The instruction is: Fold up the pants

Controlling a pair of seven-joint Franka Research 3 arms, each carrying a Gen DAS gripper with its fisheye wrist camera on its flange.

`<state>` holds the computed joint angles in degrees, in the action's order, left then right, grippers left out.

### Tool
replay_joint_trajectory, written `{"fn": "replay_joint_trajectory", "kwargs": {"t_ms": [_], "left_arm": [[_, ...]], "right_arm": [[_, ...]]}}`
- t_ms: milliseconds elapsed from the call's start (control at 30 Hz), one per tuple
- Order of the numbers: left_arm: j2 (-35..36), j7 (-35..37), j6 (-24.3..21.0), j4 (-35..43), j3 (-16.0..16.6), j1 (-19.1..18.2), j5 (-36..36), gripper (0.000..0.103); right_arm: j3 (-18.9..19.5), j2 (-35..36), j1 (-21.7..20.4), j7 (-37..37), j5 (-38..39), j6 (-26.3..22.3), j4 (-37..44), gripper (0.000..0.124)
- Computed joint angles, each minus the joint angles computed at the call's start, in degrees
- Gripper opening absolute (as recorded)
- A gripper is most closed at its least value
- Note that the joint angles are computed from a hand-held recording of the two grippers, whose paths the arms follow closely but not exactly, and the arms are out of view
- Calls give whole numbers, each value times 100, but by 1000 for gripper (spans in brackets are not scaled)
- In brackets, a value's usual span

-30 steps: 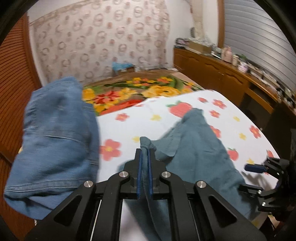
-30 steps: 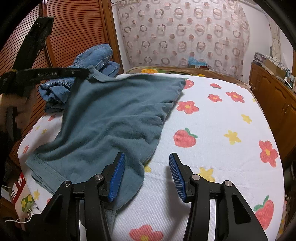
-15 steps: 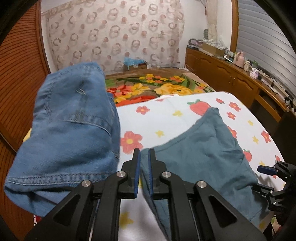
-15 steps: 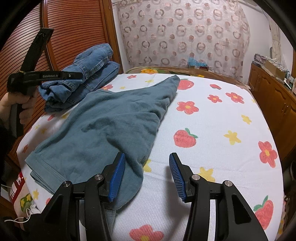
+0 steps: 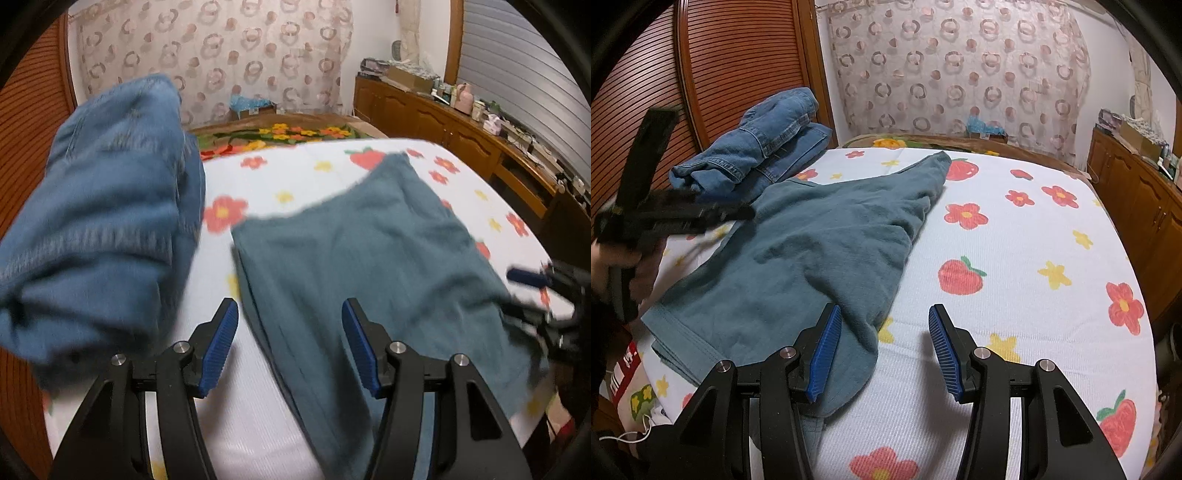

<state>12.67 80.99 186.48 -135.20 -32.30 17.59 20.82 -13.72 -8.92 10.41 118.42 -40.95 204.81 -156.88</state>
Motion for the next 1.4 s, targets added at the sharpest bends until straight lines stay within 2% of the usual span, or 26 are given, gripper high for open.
{"fn": "replay_joint_trajectory", "kwargs": {"t_ms": [67,100,133,167,267,333,400,500,567,700,867,933,1033,1100,1167,1200,1267,1300,1333,1400], "left_arm": [[-159,-69,123,-241,211,-201,18,59],[-235,-132,213,-386,184,-164,76,59],[-285,-220,272,-487,80,-43,172,59],[-341,-354,349,-613,-166,231,329,59],[-486,-831,509,-868,-668,835,830,59],[-602,-1443,683,-1028,-1156,1458,1490,59],[-720,-1954,856,-1137,-1292,1693,1999,59],[-893,-2551,1037,-1247,-1251,1765,2554,59],[-1040,-2765,1158,-1357,-1138,1690,2712,59],[-1256,-2960,1306,-1558,-850,1461,2822,60],[-1360,-2583,1406,-1813,-554,1111,2317,59],[-1367,-2195,1492,-1948,-500,954,1759,60],[-1348,-1938,1586,-2053,-328,755,1375,59],[-1339,-1940,1618,-2069,-176,634,1356,59],[-1347,-1983,1637,-2086,-18,513,1409,59],[-1353,-1996,1648,-2094,59,452,1431,59],[-1377,-2042,1678,-2118,203,316,1480,59],[-1393,-2053,1681,-2129,267,242,1489,59],[-1410,-2047,1696,-2148,331,169,1485,59],[-1438,-2124,1730,-2179,478,29,1563,59]], "right_arm": [[108,-66,-57,-231,191,0,-65,51],[198,-132,-97,-423,388,3,-132,51],[245,-219,-123,-607,565,63,-234,51],[202,-286,-86,-691,611,120,-308,51],[-195,-531,173,-585,255,66,-475,51],[-491,-726,386,-537,4,-32,-596,51],[-707,-914,566,-601,-72,-104,-743,51],[-1083,-1208,874,-695,-164,-277,-940,51],[-1241,-1414,1026,-797,-148,-418,-1057,51],[-1150,-1733,1045,-1149,82,-639,-1286,51],[-1114,-1908,1160,-1498,359,-870,-1378,51],[-940,-1811,1083,-1634,563,-865,-1341,51],[-129,-1577,566,-1841,1139,-752,-1273,51],[-160,-1477,658,-1931,1306,-732,-1205,51],[3,-1414,590,-2074,1537,-730,-1189,51],[59,-1384,577,-2156,1629,-727,-1180,45],[-63,-1356,754,-2265,1701,-793,-1171,39],[4,-1334,736,-2344,1793,-781,-1201,37],[268,-1288,568,-2443,1988,-762,-1214,35],[375,-1279,512,-2584,2199,-775,-1239,32]]}}
